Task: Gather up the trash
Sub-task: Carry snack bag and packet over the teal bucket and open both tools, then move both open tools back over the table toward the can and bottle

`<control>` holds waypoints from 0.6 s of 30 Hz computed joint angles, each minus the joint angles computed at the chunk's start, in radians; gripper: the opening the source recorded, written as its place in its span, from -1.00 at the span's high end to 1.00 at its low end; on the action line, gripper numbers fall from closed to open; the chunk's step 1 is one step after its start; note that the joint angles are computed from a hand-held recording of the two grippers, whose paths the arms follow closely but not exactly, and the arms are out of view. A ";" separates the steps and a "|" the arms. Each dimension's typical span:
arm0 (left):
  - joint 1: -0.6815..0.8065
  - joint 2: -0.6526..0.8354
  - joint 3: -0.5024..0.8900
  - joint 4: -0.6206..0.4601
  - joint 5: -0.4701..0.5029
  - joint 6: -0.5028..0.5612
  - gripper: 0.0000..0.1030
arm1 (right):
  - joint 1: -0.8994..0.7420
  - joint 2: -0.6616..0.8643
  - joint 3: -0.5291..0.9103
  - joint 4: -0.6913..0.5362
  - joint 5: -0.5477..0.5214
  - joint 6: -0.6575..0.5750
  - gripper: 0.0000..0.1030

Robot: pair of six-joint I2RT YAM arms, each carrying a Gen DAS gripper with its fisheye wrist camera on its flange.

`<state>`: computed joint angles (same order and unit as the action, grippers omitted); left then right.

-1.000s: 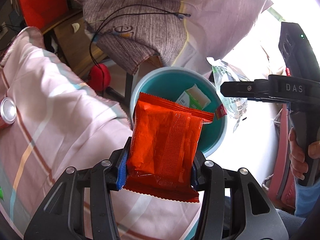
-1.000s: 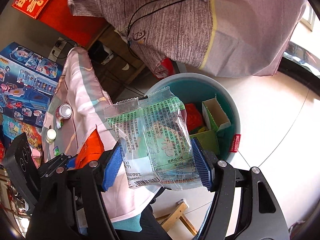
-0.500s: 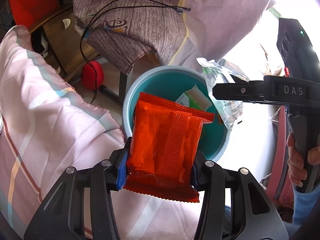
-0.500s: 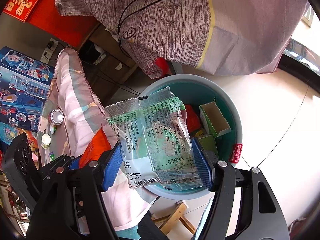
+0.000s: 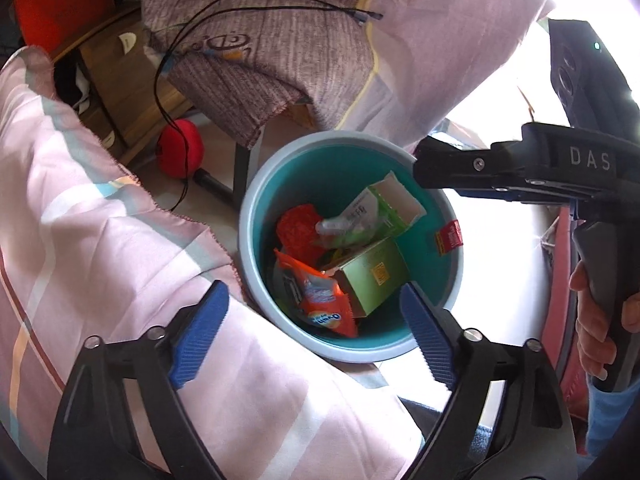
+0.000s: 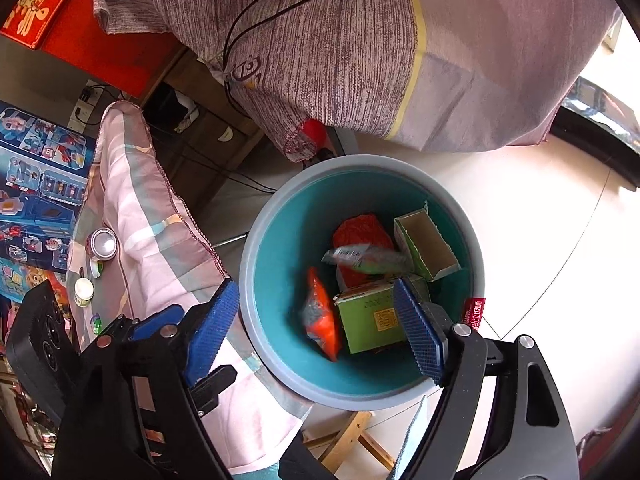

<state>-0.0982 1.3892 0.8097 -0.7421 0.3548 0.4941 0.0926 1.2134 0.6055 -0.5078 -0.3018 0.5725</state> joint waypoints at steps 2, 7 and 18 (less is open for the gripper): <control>0.016 0.005 0.006 -0.007 0.010 0.006 -0.75 | 0.002 0.004 0.002 -0.008 0.006 0.001 -0.52; 0.045 -0.003 0.011 -0.028 0.026 0.013 -0.76 | 0.022 -0.001 0.010 -0.033 0.021 0.010 -0.56; 0.116 -0.080 0.000 -0.099 0.059 0.056 -0.84 | 0.100 -0.082 0.017 -0.111 0.074 0.060 -0.64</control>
<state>0.0179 1.3094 0.8095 -0.8415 0.4133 0.5503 0.1925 1.1313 0.6230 -0.6184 -0.2274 0.6322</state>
